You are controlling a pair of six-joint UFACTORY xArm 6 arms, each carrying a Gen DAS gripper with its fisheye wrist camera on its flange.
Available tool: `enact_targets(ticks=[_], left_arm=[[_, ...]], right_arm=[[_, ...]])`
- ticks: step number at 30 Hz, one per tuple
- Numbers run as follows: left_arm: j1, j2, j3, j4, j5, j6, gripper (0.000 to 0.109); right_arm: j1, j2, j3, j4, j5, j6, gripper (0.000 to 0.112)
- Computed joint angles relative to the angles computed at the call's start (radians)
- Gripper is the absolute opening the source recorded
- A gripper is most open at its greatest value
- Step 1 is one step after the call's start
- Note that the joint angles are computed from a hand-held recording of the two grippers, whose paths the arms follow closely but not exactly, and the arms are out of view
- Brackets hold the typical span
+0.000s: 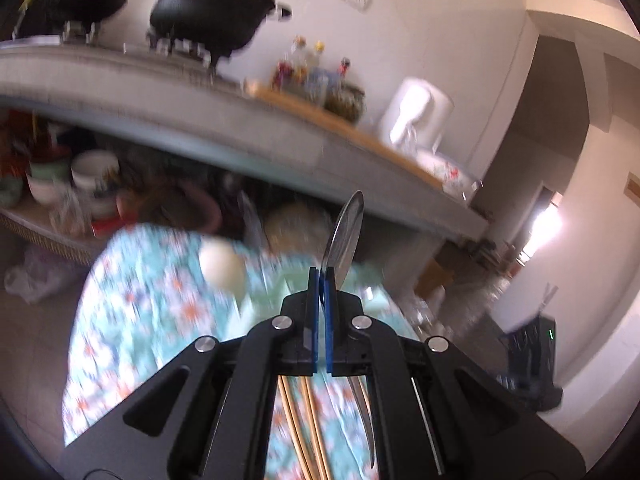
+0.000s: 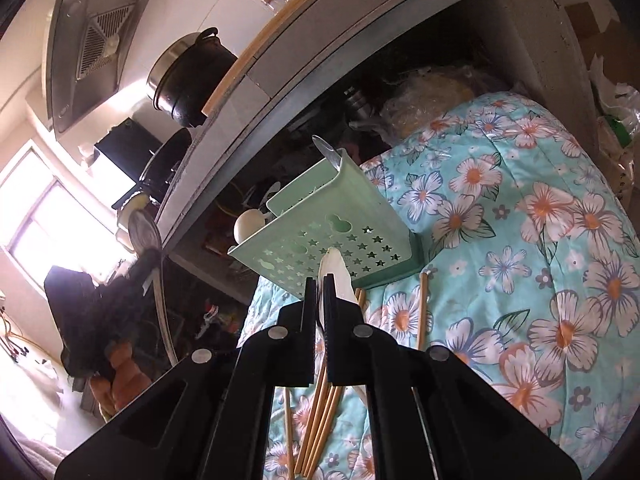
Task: Organize utensils
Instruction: 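Lower the metal spoon into the green holder and open the left tool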
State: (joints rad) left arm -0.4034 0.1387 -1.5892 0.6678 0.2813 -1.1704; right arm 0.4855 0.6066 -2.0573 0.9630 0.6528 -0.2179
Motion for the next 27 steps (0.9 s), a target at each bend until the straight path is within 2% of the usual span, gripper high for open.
enact_targets(ticks=[3,8,13,18,23,27], left_arm=[[0.016,0.065,-0.139,0.14,0.058,-0.103,0.001],[0.017,0.204,-0.381,0.307,0.171,-0.173,0.001],[0.005,0.378,-0.624,0.298,0.271,-0.073,0.001],[0.006,0.517,-0.778,0.243,0.35,0.025,0.001],[0.002,0.555,-0.774,0.249,0.374,0.056,0.002],[0.012,0.528,-0.695,0.195,0.333,0.073,0.002]], right_arm=[[-0.002,-0.015,0.029,0.045,0.004,-0.031,0.004],[-0.018,0.008,0.013,0.116,0.042,-0.057,0.004],[-0.03,0.053,-0.034,0.143,0.083,-0.05,0.004],[-0.038,0.093,-0.081,0.153,0.108,-0.038,0.004],[-0.043,0.126,-0.121,0.151,0.132,-0.023,0.004],[-0.043,0.148,-0.151,0.138,0.144,-0.007,0.004]])
